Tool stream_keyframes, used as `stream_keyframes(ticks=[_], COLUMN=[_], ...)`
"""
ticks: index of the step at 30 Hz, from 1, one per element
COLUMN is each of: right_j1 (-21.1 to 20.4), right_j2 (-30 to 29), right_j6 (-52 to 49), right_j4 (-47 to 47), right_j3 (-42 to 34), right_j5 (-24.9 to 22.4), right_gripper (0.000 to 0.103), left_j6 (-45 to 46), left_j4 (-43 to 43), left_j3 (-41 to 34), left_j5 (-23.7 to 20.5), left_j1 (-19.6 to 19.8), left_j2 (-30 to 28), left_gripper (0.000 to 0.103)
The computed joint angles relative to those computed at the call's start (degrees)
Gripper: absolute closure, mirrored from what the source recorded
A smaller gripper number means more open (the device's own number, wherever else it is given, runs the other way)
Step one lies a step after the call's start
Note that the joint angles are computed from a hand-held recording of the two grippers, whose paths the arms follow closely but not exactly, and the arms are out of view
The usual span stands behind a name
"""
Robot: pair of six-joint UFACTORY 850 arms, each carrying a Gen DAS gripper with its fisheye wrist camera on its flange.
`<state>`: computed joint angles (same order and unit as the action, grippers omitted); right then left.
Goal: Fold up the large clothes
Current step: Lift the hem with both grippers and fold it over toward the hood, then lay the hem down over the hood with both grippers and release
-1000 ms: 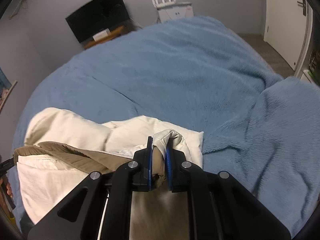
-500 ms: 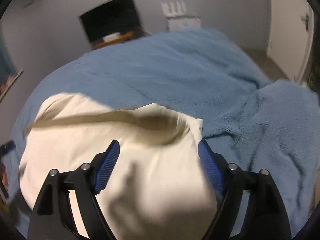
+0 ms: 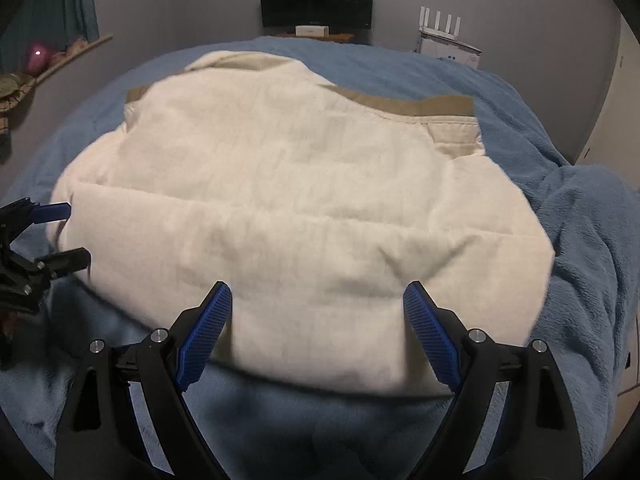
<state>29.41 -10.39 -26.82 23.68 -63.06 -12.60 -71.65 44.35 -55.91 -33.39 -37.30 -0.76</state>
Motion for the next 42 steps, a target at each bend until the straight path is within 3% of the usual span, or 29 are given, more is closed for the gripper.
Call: stream_keyframes(ticks=[6, 11, 17, 21, 26, 30, 37, 42], right_j1=[-0.3, 0.4, 1.7, 1.2, 1.0, 0.8, 1.7, 1.5], right_j2=[-5.8, -11.8, -21.8, -27.3, -32.3, -33.6, -33.3, -33.8], right_j6=[2.3, 8.3, 20.1, 22.7, 24.6, 23.4, 28.7, 28.2], right_j4=[-0.2, -5.3, -15.8, -16.3, -16.9, -15.0, -21.6, -20.6], right_j3=[-6.5, -14.6, -29.2, -37.6, -44.6, -44.7, -41.8, -41.8], right_j5=[-0.3, -2.9, -9.1, -14.0, -17.1, -16.6, -12.2, -11.6], right_gripper=[0.013, 0.013, 0.013, 0.013, 0.008, 0.007, 0.007, 0.007], left_j6=[3.4, 9.5, 15.4, 17.1, 13.8, 15.5, 11.4, 12.3], left_j4=[0.3, -5.9, -9.2, -9.7, -8.9, -13.3, -9.7, -10.6], left_j3=[-5.4, -12.2, -19.2, -24.0, -25.2, -23.3, -20.4, -21.2], left_j5=[0.8, 0.8, -1.5, -4.5, -4.5, -2.4, -1.2, -1.3], left_j1=[3.2, 7.5, 11.1, 12.7, 14.5, 15.5, 14.3, 14.4], left_j2=[-4.7, -10.1, -15.3, -18.9, -20.2, -20.2, -19.9, -20.8], left_gripper=[0.006, 0.006, 0.005, 0.005, 0.005, 0.005, 0.005, 0.005])
